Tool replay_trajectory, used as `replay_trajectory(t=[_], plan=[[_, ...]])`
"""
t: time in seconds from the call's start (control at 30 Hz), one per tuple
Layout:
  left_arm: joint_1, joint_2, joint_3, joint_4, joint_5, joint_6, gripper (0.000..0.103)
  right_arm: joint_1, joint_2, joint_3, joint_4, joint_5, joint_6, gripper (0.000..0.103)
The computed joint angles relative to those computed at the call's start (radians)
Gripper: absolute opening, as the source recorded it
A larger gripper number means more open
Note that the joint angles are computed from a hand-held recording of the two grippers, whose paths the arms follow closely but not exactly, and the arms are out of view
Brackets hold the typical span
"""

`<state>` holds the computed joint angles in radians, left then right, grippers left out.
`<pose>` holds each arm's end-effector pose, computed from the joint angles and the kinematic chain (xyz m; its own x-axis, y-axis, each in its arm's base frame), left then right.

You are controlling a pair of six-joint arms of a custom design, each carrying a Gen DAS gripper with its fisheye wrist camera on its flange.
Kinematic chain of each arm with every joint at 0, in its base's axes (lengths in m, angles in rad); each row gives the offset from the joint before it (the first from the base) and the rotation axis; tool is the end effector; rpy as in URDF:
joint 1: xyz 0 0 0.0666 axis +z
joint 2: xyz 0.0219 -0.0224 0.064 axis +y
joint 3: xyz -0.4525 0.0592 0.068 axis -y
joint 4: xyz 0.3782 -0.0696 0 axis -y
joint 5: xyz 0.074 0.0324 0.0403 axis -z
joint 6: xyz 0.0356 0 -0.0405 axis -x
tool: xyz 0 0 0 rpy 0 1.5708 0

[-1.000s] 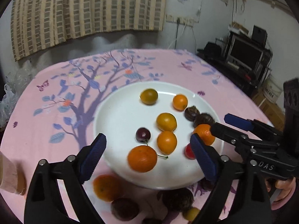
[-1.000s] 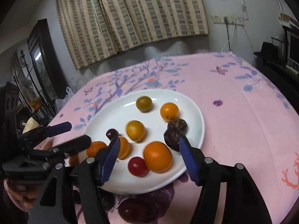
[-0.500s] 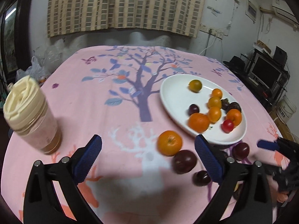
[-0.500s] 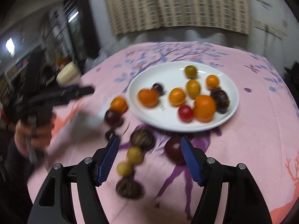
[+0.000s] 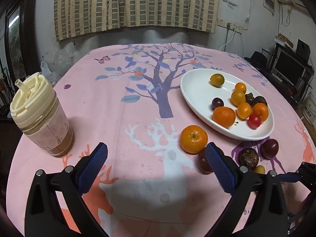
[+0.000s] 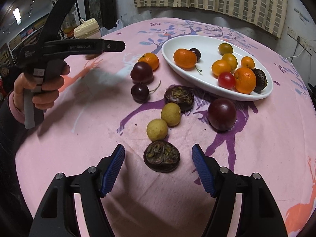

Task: Organize fruits
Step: 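Grasp a dark cherry with the left tool while the right tool grasps a mangosteen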

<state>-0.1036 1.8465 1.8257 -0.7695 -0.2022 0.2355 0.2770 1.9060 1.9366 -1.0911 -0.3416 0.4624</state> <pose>0.6622 -0.0621 0.4621 -0.6781 -0.1593 -0.7175 -0.2031 0.9788 -0.0254 0.6368 0.1930 0.4532 -0.5660 -0.5979 -0.5675 -0.7459 0.6646 0.0437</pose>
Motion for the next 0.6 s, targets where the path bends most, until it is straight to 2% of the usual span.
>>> replay_trajectory(t=[0.13,0.3,0.5,0.6], plan=[[0.006,0.002,0.003,-0.01,-0.003,0.014,0.098,0.004,-0.012,-0.024,0.012,0.029,0.019,0.07],[0.013,0.0,0.001,-0.013,-0.002,0.032,0.098,0.008,-0.005,-0.017,0.011,0.046,0.004,0.061],[0.02,-0.005,-0.002,-0.011,0.005,0.047,0.098,0.001,-0.001,-0.01,0.005,0.04,-0.006,0.038],[0.022,-0.01,-0.009,-0.007,0.018,0.053,0.098,-0.006,0.007,0.005,-0.01,0.016,-0.019,0.038]])
